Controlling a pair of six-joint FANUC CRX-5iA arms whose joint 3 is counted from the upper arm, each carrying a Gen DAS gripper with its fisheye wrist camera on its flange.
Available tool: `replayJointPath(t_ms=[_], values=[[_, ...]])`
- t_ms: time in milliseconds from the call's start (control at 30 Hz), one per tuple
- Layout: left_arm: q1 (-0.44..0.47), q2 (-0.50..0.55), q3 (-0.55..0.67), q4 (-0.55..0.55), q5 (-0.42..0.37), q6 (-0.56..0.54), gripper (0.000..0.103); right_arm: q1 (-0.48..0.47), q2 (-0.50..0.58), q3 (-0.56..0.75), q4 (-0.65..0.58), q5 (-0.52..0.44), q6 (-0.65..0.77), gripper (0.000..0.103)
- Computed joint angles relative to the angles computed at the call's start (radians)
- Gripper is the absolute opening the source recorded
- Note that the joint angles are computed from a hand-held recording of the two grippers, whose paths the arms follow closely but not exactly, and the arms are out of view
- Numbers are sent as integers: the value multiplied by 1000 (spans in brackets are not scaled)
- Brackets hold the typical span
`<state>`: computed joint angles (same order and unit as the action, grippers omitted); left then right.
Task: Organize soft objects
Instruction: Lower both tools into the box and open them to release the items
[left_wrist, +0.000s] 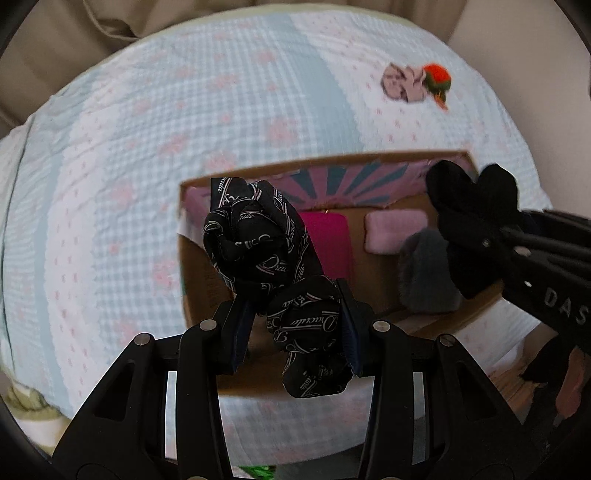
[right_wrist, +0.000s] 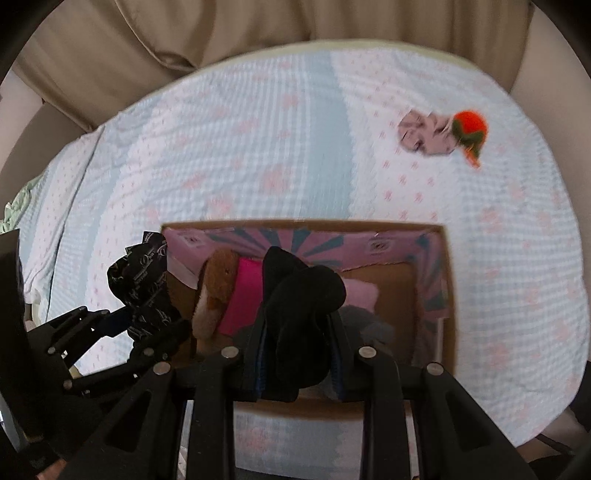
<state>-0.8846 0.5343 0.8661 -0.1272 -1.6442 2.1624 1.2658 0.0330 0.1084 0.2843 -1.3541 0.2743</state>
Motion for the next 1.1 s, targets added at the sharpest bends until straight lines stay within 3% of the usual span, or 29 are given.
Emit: replayJointPath(t_ms=[367, 400, 433, 467, 500, 533, 567, 667, 1100], values=[[14, 22, -66, 21, 33, -68, 38, -100, 58, -8, -139, 75, 142, 25], [8, 20, -64, 9, 35, -76, 39, -105, 61, -6, -150, 79, 152, 25], [5, 18, -64, 5, 40, -84, 49, -111, 62, -6, -166, 88, 161, 27], [5, 13, -71, 11, 50, -92, 78, -116, 62, -8, -176, 99, 166, 43], [4, 11, -73, 18, 54, -99, 95, -118, 62, -11, -180, 108, 168, 58], [2, 4, -81, 18, 65, -98, 103, -122, 58, -15, -190, 120, 172, 90], [1, -2, -90, 24, 73, -98, 103, -125, 55, -18, -196, 130, 171, 103], [-2, 9, -74, 27, 52, -96, 103, -122, 35, -43, -189, 163, 149, 103], [-1, -9, -65, 15, 22, -73, 103, -93, 21, -44, -121, 133, 132, 103]])
